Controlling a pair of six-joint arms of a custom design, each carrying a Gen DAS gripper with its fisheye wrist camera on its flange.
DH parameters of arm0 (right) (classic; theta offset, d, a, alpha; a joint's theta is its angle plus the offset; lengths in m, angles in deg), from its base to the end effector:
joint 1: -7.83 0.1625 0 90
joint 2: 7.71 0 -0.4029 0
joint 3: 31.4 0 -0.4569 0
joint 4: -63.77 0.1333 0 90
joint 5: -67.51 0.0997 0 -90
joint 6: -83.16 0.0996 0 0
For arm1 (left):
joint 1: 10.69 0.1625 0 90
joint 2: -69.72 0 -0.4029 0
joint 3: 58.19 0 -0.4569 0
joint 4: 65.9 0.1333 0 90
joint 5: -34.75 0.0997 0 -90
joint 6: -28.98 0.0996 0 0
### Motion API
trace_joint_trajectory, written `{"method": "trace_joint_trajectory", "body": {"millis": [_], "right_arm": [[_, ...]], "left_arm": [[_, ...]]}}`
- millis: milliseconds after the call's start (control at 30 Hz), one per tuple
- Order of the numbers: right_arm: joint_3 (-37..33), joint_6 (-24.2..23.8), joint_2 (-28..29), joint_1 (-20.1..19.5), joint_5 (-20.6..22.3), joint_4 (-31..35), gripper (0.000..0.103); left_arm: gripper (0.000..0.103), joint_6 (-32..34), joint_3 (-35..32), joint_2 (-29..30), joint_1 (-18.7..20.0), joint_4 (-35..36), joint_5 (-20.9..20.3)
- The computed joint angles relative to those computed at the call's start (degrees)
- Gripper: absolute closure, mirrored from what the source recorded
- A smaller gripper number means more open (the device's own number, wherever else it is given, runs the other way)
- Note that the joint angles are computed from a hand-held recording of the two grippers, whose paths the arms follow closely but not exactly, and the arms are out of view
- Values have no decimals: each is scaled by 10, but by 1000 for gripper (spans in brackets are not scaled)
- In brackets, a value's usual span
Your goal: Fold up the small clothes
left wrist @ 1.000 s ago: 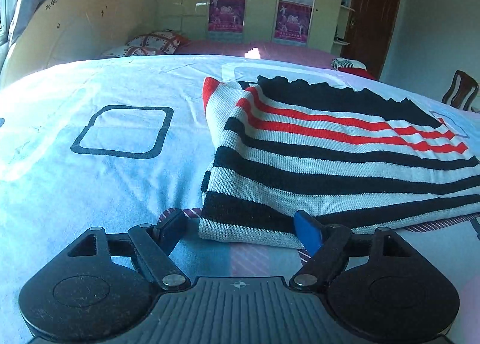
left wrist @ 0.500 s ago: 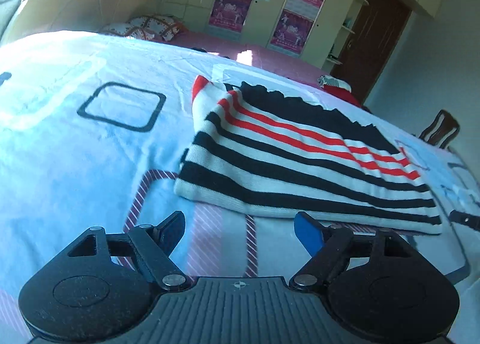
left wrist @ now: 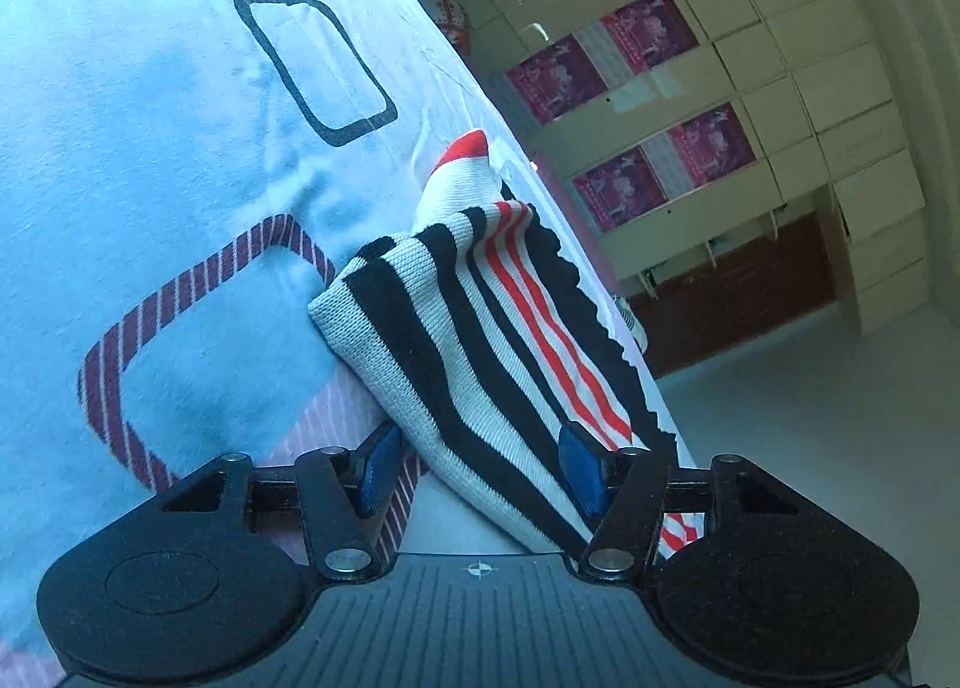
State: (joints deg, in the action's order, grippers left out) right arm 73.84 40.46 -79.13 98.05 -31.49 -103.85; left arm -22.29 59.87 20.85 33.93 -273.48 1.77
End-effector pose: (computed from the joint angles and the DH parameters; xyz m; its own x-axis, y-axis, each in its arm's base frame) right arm 0.1202 -0.6476 0.2881 -0.7243 -0.4127 0.5524 -0.6721 0.6013 -0.4321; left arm -0.2278 -0.5295 0.0774 -0.8873 -0.3971 0.2347 -0.3508 0.2504 -0.9023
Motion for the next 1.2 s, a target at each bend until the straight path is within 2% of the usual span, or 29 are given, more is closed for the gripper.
{"method": "trace_joint_trajectory", "body": {"millis": [167,400,467,533,567,800,933,1033,1200], "right_arm": [[-39,9,47,15,13,13,94],[-112,8,130,33,9,33,99],[-125,4,146,35,6,33,99],[-136,1,158,37,1,35,99],[-142,1,164,38,-1,38,99],[-152,5,174,41,-4,58,99],[-159,7,179,39,-16,78,99],[-164,11,185,36,-18,81,103],[-153,-23,180,29,0,72,103]], "left_arm": [[44,60,-48,30,30,-51,-11],[47,112,-75,47,48,-96,-32],[71,113,-73,49,49,-91,-20],[81,111,-64,54,53,-127,-23],[81,118,-62,57,55,-147,-30],[81,131,-89,70,65,-152,-32],[81,136,-102,77,68,-144,-22],[83,145,-109,80,69,-139,-15],[85,137,-107,75,65,-117,-2]]}}
